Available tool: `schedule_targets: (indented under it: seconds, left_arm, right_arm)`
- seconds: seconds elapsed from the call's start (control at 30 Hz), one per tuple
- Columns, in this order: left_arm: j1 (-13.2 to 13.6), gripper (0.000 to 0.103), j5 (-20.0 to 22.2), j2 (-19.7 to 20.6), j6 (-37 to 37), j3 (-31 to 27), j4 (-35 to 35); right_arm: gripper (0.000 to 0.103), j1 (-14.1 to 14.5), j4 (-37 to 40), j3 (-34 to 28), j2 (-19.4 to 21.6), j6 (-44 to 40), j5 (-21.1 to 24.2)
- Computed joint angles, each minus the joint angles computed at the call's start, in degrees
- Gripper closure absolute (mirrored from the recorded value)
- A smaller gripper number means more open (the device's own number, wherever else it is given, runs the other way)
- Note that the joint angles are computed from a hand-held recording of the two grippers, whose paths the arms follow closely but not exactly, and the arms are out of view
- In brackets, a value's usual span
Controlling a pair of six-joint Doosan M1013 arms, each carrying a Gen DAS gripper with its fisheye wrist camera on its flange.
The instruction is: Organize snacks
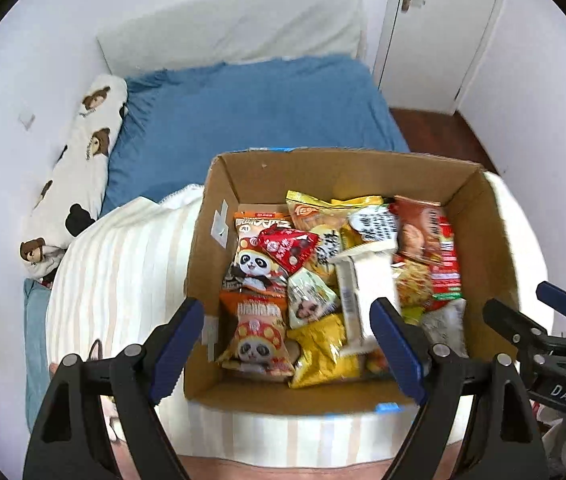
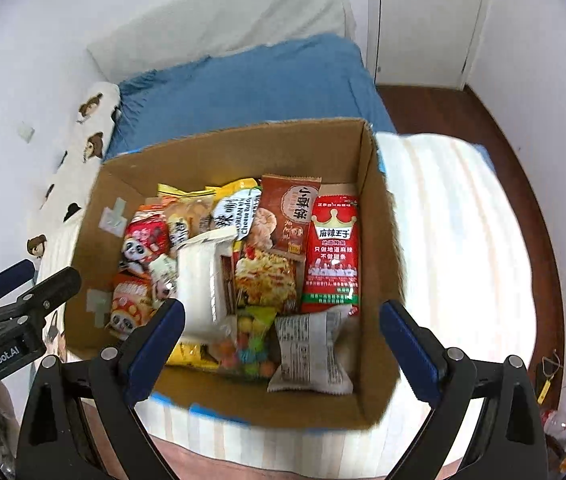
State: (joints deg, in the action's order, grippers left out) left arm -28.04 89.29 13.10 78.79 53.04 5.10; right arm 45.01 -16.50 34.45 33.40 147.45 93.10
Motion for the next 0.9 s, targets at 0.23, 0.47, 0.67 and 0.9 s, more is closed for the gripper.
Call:
schedule_targets:
  seconds: [0.23,0.47,0.67,0.9]
  left_arm:
    - [-1.6,0.018,-4.8,-6.9,-2.5,5.5,1.0]
    - [-3.9,0.018,-7.3,-13.5,-4.5,9.3,3.7]
    - [-6.6,0.018,-8.5,-18.0,-6.7,11.0,8.0]
    - [-9.8,0.018,-8.2,-21.6,-9.8,11.8,13.4]
  right_arm:
    - [0.003,5.4,-7.8,3.3,-4.3,3.2,-1.8]
    - [0.003,11.5,-15.9,4.3,-7.6,6.8,-1.2]
    - [0.003,16.9,-23.9,1.8,-8.2,7.6,1.6]
    - [0.002,22.1,-31.5,-4.3,-6.4,5.0,6.0]
